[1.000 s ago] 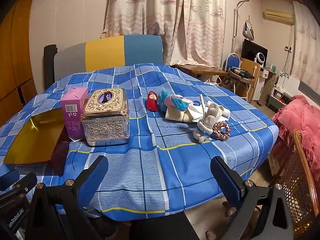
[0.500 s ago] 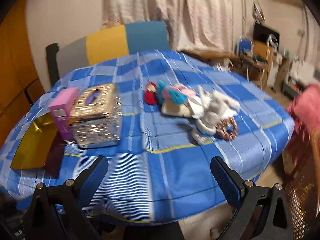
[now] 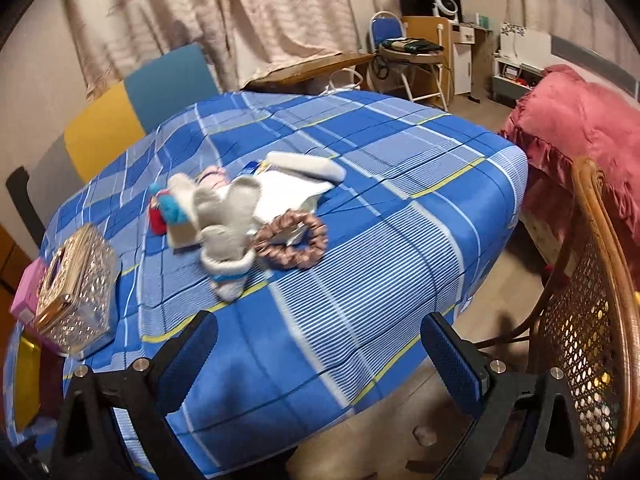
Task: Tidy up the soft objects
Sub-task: 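Reach the left gripper to the white knit glove and grasp it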
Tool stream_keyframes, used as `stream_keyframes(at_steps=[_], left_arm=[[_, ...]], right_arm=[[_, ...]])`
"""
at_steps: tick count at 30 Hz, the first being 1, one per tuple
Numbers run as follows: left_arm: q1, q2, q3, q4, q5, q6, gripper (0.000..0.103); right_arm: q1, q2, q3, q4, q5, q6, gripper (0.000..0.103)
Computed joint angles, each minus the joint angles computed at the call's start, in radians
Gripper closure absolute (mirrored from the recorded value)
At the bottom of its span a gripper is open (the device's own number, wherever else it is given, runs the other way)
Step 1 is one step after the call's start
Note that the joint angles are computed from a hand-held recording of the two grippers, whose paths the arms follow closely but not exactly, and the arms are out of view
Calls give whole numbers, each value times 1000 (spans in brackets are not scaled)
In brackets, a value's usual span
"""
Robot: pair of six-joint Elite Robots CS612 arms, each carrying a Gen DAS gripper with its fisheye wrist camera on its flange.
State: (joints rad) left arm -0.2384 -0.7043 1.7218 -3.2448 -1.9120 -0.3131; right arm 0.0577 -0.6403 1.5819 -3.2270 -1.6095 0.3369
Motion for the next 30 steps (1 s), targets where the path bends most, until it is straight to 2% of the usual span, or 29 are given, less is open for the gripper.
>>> stream_keyframes(at_steps=[3,5,8,11,14,21,22,23,25,30], left_arm=[[-5,50,-79,-25,-43,29,42],[-11,84,-137,-10,-69,80,37],[-35,118,-214,76,-4,140,28],[-48,156,-292,150,3,172,28],[-60,185,-350,180,1,193,28],[-86,218,-434,228,77,276,30],[-89,230,-454,234,87,273,34],[-91,235,-466,244,97,272,44],[-91,243,-482,267,106,282,59],[-85,239,-459,227,105,334,66]], right_arm=[[-8,8,4,-29,-14,29,0],[-10,16,-2,-39,-17,13,0],[-17,31,-2,-87,13,-24,0],[-19,39,-8,-76,15,-41,0],[-33,41,-7,-53,59,-25,0],[-50,48,-9,-12,100,-12,0],[-51,50,-11,-8,104,-13,0],[-52,51,-11,-6,108,-13,0],[-54,53,-13,-5,118,-16,0],[-53,61,-33,3,121,-34,0]])
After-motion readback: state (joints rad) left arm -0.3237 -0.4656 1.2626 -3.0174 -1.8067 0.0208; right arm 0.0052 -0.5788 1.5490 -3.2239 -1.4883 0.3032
